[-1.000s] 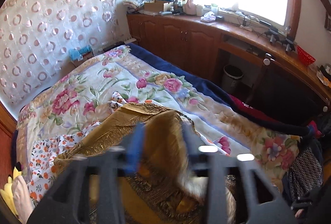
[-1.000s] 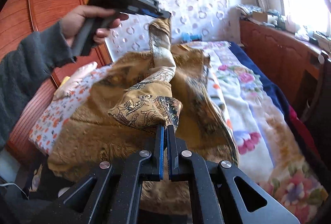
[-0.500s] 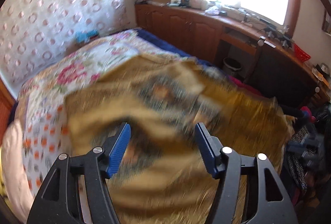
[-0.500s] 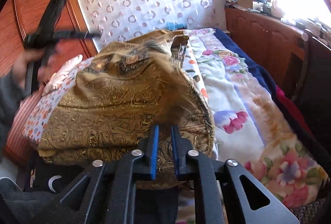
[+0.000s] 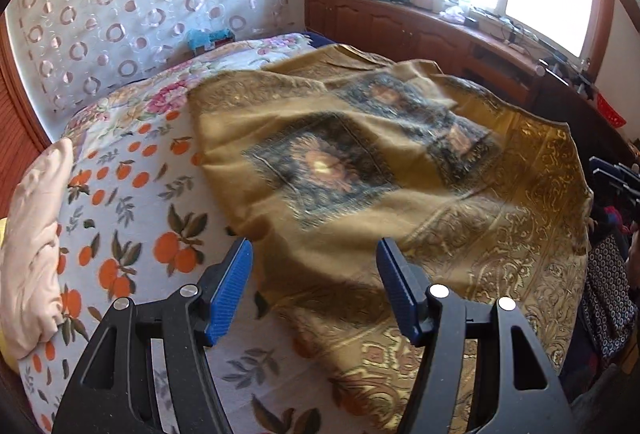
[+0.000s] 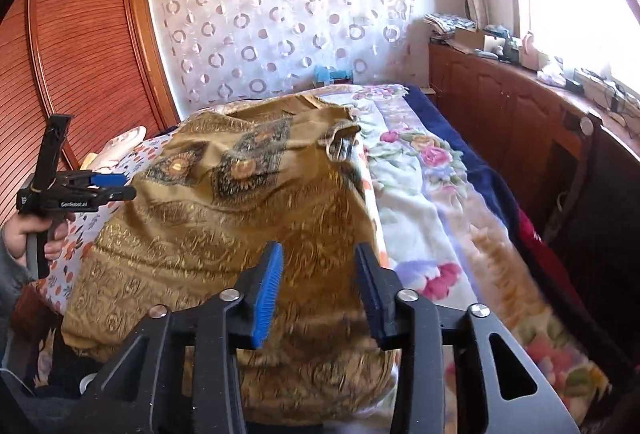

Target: Fold small clothes

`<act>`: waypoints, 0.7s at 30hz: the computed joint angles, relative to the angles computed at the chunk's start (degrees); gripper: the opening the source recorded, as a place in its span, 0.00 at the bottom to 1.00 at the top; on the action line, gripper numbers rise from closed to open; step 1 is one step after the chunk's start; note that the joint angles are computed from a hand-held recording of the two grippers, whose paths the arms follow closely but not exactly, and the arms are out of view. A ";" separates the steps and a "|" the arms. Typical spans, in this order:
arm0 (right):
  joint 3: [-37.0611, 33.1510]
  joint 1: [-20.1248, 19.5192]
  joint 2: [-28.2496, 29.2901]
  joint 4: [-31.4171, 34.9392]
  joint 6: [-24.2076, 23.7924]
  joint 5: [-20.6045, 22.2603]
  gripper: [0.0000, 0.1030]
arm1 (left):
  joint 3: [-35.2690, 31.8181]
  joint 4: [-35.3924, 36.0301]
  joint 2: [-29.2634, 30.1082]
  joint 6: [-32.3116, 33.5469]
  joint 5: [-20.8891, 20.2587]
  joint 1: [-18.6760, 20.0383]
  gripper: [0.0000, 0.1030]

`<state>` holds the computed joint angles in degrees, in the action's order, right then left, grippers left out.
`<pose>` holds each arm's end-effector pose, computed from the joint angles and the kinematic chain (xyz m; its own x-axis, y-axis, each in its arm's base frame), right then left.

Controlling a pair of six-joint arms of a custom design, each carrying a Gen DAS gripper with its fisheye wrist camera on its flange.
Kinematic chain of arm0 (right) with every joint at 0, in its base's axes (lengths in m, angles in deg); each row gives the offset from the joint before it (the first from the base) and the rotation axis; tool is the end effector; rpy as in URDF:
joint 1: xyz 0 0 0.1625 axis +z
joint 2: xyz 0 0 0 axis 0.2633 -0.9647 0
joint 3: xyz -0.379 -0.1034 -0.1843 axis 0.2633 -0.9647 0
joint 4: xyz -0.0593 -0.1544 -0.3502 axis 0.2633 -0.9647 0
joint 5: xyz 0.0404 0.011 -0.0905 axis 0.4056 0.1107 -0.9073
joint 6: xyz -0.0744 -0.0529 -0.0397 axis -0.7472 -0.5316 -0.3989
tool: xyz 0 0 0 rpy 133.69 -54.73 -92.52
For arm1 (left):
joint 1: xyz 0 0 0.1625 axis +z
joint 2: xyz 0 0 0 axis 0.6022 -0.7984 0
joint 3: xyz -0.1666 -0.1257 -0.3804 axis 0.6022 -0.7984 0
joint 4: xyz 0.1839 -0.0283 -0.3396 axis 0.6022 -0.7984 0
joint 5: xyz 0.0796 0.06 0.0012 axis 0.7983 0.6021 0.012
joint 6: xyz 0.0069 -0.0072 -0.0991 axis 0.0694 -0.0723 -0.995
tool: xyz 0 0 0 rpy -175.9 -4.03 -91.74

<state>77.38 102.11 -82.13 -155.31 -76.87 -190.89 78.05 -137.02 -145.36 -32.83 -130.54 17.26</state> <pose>0.3026 -0.4004 0.1951 -0.7413 -0.3228 0.5884 -0.6541 0.5439 -0.5257 -0.0856 -0.4655 0.3174 -0.6910 0.2701 -0.6705 0.6070 0.7204 -0.3354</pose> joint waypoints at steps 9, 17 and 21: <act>-9.34 -2.22 2.86 6.81 -6.98 1.71 0.47 | -3.50 -2.70 1.84 2.04 -2.01 3.26 0.63; -29.13 -5.23 7.66 30.38 -7.94 3.46 0.47 | -13.71 -1.87 7.59 4.67 -3.94 8.31 0.63; -40.60 -6.77 12.84 40.61 -7.53 2.97 0.47 | -19.75 0.03 11.39 5.33 -4.49 11.06 0.63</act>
<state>36.77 95.34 -69.28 -114.70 -84.40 -187.91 58.30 -136.99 -133.97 -27.49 -135.03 28.32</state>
